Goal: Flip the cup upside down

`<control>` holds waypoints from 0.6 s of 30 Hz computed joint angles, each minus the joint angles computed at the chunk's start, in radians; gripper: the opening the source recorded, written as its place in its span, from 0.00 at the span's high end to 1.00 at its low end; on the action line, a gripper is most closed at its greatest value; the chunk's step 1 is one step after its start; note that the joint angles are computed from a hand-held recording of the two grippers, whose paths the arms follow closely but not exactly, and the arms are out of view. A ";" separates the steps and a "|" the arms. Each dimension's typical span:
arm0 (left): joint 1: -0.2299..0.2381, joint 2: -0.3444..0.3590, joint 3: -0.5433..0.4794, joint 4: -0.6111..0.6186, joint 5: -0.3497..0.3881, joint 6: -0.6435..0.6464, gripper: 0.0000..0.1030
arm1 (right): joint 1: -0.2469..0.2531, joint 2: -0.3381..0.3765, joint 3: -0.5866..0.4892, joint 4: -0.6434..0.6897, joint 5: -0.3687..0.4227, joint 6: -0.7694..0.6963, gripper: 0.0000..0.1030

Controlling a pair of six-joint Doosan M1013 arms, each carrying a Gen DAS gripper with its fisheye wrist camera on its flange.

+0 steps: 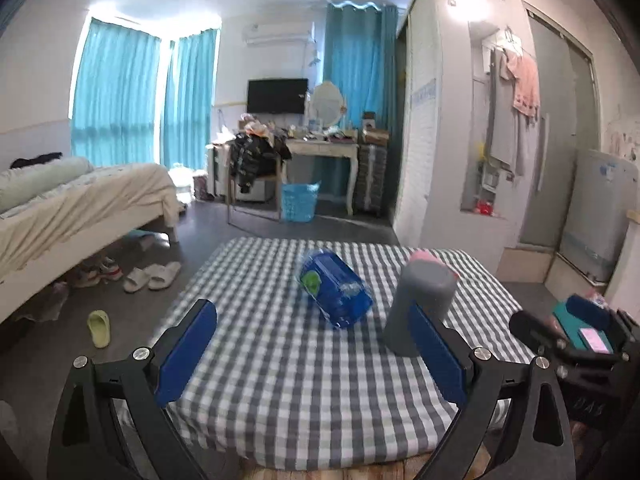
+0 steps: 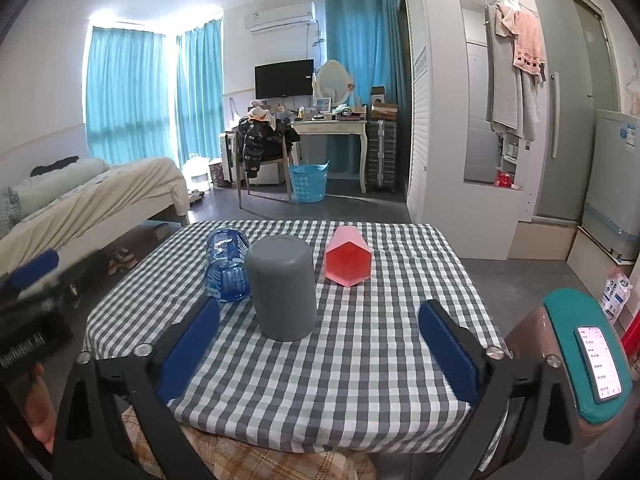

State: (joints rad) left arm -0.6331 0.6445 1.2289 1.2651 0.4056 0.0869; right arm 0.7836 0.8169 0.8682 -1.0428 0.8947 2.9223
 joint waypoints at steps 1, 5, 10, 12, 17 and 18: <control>-0.001 0.002 -0.001 -0.012 -0.001 0.009 0.04 | 0.000 0.001 0.000 -0.002 0.001 0.003 0.01; -0.004 0.005 -0.003 -0.035 0.004 0.037 0.04 | -0.002 0.004 -0.003 -0.001 0.009 0.006 0.01; -0.006 0.010 -0.012 -0.063 0.018 0.066 0.04 | -0.004 0.000 0.003 0.005 0.010 0.002 0.01; -0.007 0.011 -0.015 -0.068 0.023 0.072 0.04 | -0.004 0.002 -0.001 0.007 0.009 -0.001 0.01; -0.007 0.013 -0.020 -0.073 0.010 0.091 0.04 | -0.006 0.004 -0.006 0.006 0.009 -0.006 0.01; -0.006 0.012 -0.018 -0.071 0.009 0.089 0.04 | -0.007 0.003 -0.005 0.005 0.009 -0.005 0.01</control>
State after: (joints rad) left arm -0.6392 0.6568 1.2112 1.1936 0.4146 0.1756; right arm 0.7771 0.8203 0.8636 -1.0383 0.9039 2.9171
